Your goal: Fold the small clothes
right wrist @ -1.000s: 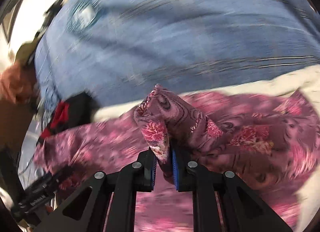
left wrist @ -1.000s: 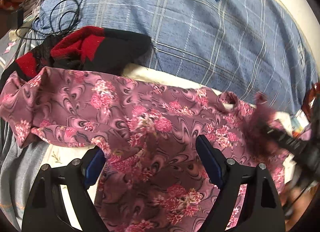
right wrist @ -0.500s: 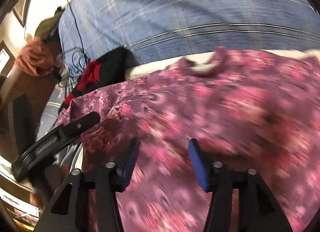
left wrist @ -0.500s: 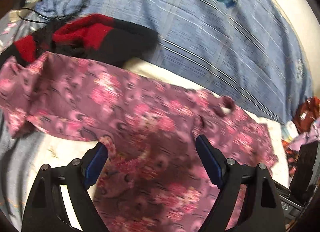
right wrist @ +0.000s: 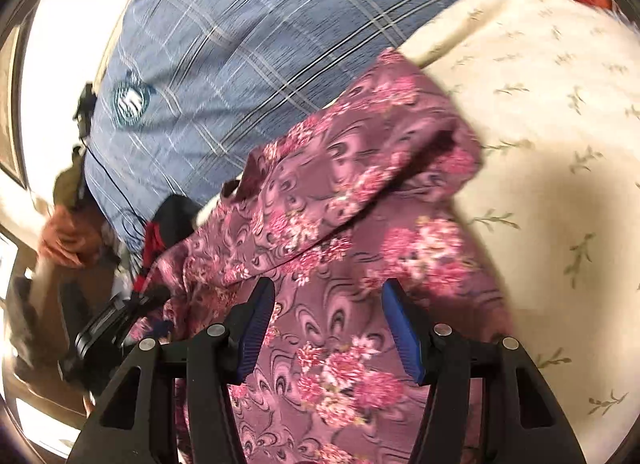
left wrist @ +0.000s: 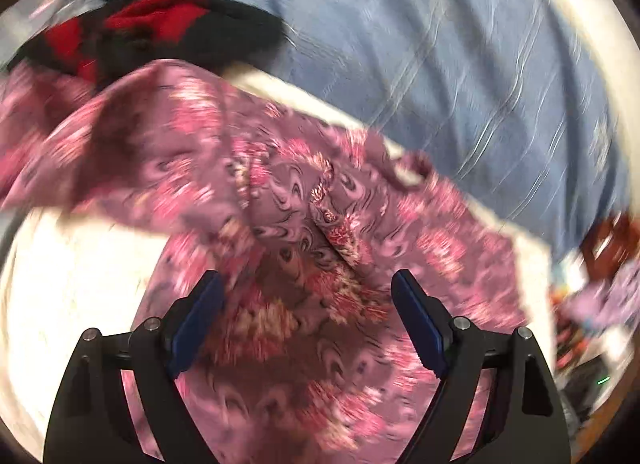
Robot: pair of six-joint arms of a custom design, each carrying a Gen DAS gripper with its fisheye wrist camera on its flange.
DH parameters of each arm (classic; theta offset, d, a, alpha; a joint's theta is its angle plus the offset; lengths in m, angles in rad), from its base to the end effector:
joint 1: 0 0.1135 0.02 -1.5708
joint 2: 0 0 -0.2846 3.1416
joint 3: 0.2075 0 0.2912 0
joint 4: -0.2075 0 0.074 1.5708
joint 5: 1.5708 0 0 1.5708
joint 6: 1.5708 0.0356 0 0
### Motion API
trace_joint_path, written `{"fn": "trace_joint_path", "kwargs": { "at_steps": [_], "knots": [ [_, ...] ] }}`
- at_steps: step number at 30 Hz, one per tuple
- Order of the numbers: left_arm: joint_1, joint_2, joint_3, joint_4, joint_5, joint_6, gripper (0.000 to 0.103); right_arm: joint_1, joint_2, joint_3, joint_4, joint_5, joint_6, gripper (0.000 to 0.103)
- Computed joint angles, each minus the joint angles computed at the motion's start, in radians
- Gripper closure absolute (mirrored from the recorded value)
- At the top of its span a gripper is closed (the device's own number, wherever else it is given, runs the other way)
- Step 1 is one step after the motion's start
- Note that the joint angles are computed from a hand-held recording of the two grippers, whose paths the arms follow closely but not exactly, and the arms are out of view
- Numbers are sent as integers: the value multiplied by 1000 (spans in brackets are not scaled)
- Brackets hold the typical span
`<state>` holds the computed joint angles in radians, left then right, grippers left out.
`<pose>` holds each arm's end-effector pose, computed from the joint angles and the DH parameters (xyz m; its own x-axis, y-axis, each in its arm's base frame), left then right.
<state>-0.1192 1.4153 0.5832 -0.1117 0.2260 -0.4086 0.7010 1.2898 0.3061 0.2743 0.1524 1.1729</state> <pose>0.2730 -0.0407 0.1364 -0.8358 -0.2899 -0.4663 -0.0933 0.9119 -0.3996 0.1806 0.1453 0.1118 -0.6994 0.6020 -0.3852 0.2460 0.7088 0.6612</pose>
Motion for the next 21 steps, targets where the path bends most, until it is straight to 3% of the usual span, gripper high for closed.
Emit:
{"fn": "trace_joint_path", "kwargs": {
  "at_steps": [3,11,13,14,15,18,21],
  "knots": [
    [-6,4,21,-32,73,8,17,-27,5,-37,63,-27,-6,44],
    [-87,371,329,-109,108,-35,18,-40,-17,-84,149,-37,7,44],
    [-73,423,364,-107,117,-46,40,-50,-37,-93,142,-38,7,44],
    [-66,429,364,-107,115,-41,78,-59,-50,-100,138,-38,6,44],
    [-56,444,378,-118,125,-26,97,-72,-60,-107,138,-40,7,44],
    [-6,411,339,-75,143,-44,98,-110,-62,-126,167,-54,12,44],
    [29,316,283,-31,67,-27,98,-153,-30,-142,240,-84,26,44]
  ]
}}
